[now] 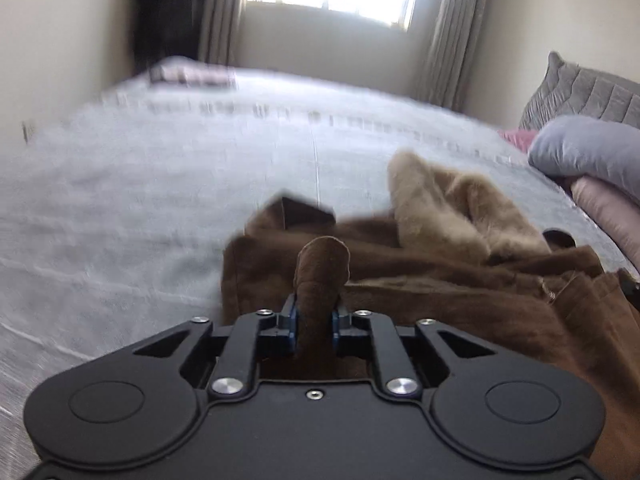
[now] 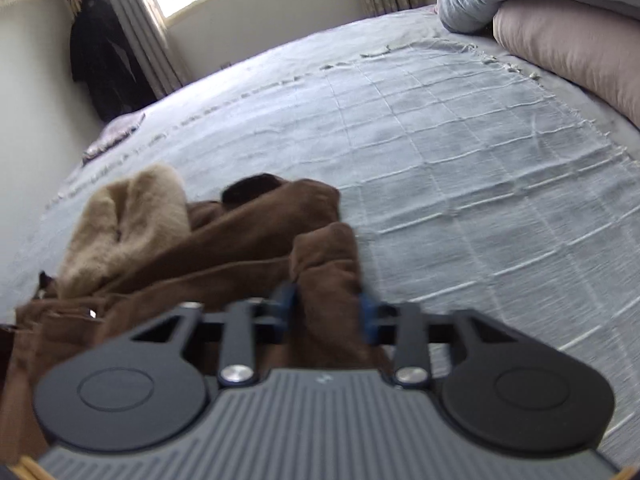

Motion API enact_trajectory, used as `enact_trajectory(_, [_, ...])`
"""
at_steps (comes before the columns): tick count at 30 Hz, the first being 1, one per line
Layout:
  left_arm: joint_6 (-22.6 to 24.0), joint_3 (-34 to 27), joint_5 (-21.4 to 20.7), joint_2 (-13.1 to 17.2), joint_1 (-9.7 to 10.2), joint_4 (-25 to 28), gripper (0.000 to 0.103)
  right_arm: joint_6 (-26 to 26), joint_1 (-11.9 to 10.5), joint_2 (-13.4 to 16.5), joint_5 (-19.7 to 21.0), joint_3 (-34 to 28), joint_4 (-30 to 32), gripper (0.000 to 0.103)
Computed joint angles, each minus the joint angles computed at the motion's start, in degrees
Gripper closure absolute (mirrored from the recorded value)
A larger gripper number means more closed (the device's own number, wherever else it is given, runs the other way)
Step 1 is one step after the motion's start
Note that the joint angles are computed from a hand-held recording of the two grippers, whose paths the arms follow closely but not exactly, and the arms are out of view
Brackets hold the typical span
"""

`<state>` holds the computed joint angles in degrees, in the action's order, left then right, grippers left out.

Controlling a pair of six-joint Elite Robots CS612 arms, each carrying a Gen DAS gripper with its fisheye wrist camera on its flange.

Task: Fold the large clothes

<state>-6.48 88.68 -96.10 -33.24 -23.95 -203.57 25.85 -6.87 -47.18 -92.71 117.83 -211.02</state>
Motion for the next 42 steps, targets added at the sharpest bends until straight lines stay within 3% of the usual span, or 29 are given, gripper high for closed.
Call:
enact_trajectory(2, [0.54, 2.13, 3.16, -0.39, -0.77, -8.29, 0.09, -3.69, 2.88, 0.27, -8.44, -0.05, -2.47, 0.092])
enact_trajectory(3, [0.42, 2.67, 3.78, -0.58, -0.87, -11.12, 0.09, -6.15, 4.39, 0.65, -13.43, -0.09, -4.79, 0.093])
enact_trajectory(5, [-0.02, 2.74, 4.99, -0.91, -0.98, -14.35, 0.09, -9.57, 6.15, 1.25, -19.68, -0.1, -10.06, 0.093])
enact_trajectory(12, [0.29, -4.19, 11.79, 0.53, -2.18, -16.19, 0.09, -19.06, 8.35, 2.52, -29.81, -5.88, -18.17, 0.093])
enact_trajectory(16, [2.75, -11.89, 15.97, 3.71, -2.77, -14.1, 0.09, -20.91, 7.9, 3.69, -31.27, -12.11, -16.61, 0.093])
enact_trajectory(20, [3.08, -21.88, 19.64, 9.08, -3.16, -8.01, 0.089, -19.87, 7.11, 6.47, -32.21, -19.86, -10.55, 0.093])
enact_trajectory(26, [7.21, -36.82, 24.73, 19.64, -3.74, 3.24, 0.088, -19.75, 6.18, 14.66, -33.95, -31.31, 1.61, 0.093])
enact_trajectory(28, [6.37, -39.45, 24.56, 21.46, -3.64, 8.79, 0.085, -19.28, 5.67, 16.88, -33.18, -33.8, 6.7, 0.093])
enact_trajectory(31, [2.62, -41.64, 23.5, 21.62, -3.19, 17.5, 0.077, -15.16, 4.9, 18.09, -30.26, -35.58, 16.3, 0.088])
enact_trajectory(34, [-6.4, -42.1, 22.83, 21.03, -2.02, 22.23, 0.063, -10.15, 4.08, 17.32, -28.45, -35.54, 21.3, 0.078])
enact_trajectory(36, [-11.14, -40.92, 21.72, 19.99, -1.38, 22.97, 0.054, -7.15, 3.87, 16.22, -28.69, -34.19, 21.74, 0.069])
enact_trajectory(37, [-12.57, -39.9, 22.17, 19.24, -1.34, 23.07, 0.05, -5.82, 3.87, 15.55, -29.1, -33.1, 20.82, 0.06])
enact_trajectory(39, [-14.44, -37.19, 24.74, 17.32, -1.73, 21.92, 0.051, -2.98, 4.03, 14.09, -31.65, -31.09, 19.53, 0.045])
enact_trajectory(42, [-11.33, -32.99, 22.13, 14.59, -2.23, 16.45, 0.043, -6.05, 4.38, 11.94, -30.19, -28.35, 14.95, 0.043])
